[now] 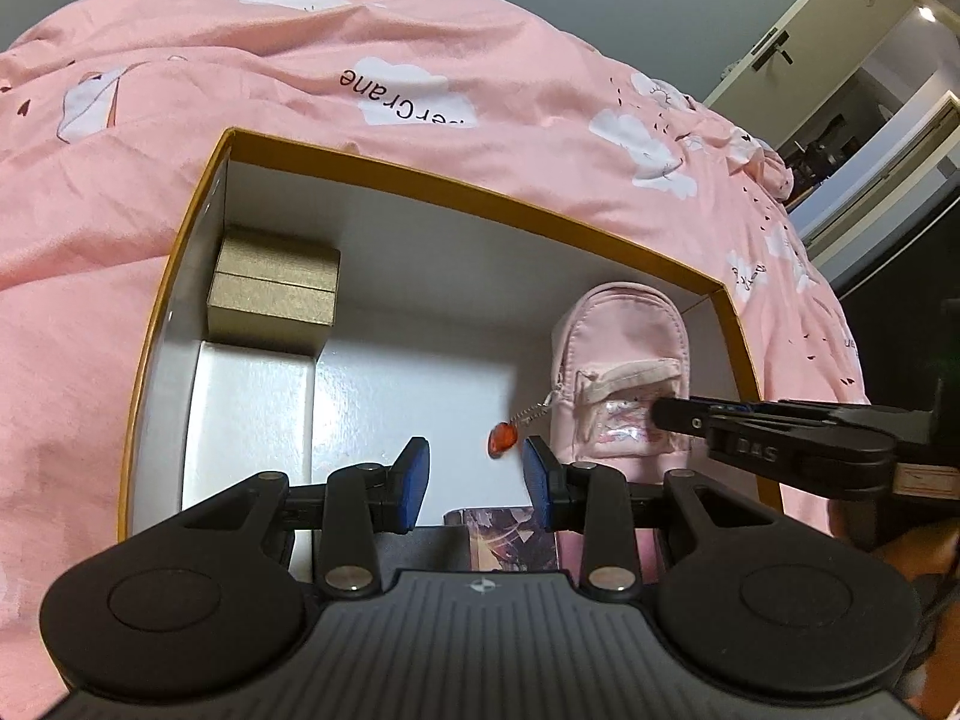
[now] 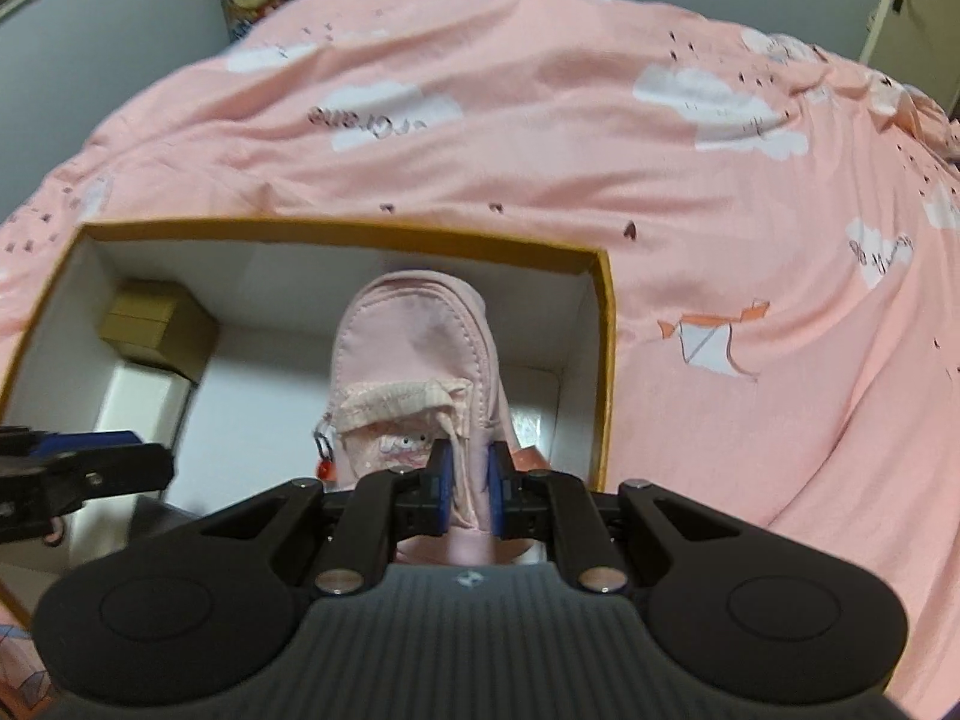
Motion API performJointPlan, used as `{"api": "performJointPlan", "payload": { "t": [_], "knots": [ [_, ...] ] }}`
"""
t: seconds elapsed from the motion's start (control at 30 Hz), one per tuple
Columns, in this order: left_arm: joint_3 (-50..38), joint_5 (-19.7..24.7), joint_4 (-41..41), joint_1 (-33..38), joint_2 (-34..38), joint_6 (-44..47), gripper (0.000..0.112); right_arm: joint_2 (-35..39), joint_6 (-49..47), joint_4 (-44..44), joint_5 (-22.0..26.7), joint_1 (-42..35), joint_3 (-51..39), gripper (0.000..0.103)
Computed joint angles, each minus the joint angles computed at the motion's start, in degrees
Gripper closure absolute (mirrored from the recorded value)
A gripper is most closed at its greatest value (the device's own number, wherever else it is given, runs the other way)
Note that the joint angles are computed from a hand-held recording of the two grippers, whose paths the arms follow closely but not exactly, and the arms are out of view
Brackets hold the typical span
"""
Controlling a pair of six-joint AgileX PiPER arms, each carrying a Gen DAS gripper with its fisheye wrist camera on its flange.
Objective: Organize objects
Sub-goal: 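Lower the pink backpack into the shoebox and open the right tool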
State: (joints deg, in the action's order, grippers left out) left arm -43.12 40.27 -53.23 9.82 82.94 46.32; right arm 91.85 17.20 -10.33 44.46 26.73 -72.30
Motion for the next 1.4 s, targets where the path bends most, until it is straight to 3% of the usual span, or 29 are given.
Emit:
{"api": "performJointPlan", "payload": {
  "t": [0.23, 0.57, 0.9, 1.2, 1.4],
  "knots": [
    [0.7, 1.0, -1.5, 1.6, 0.1, 1.8, 0.074, 2.8, 6.1, -7.7, 2.9, 3.5, -2.2, 0.090],
    [1.3, 1.4, -2.4, 3.6, -1.3, 2.7, 0.074, 3.4, 9.1, -10.8, 3.6, 5.2, -2.6, 0.090],
    [0.7, 0.1, -1.9, 7.5, -4.2, 2.3, 0.076, -5.5, -3.0, 2.9, -2.8, 5.4, 0.6, 0.092],
    [-0.9, 0.8, 0.2, 10.6, -4.0, 1.2, 0.081, 3.7, -8.1, 20.9, -4.4, 1.9, -3.1, 0.092],
    [-1.1, -0.4, 0.2, 10.1, -2.4, 1.4, 0.081, 9.3, -14.1, 32.5, -1.8, -1.3, -5.6, 0.092]
  ]
}}
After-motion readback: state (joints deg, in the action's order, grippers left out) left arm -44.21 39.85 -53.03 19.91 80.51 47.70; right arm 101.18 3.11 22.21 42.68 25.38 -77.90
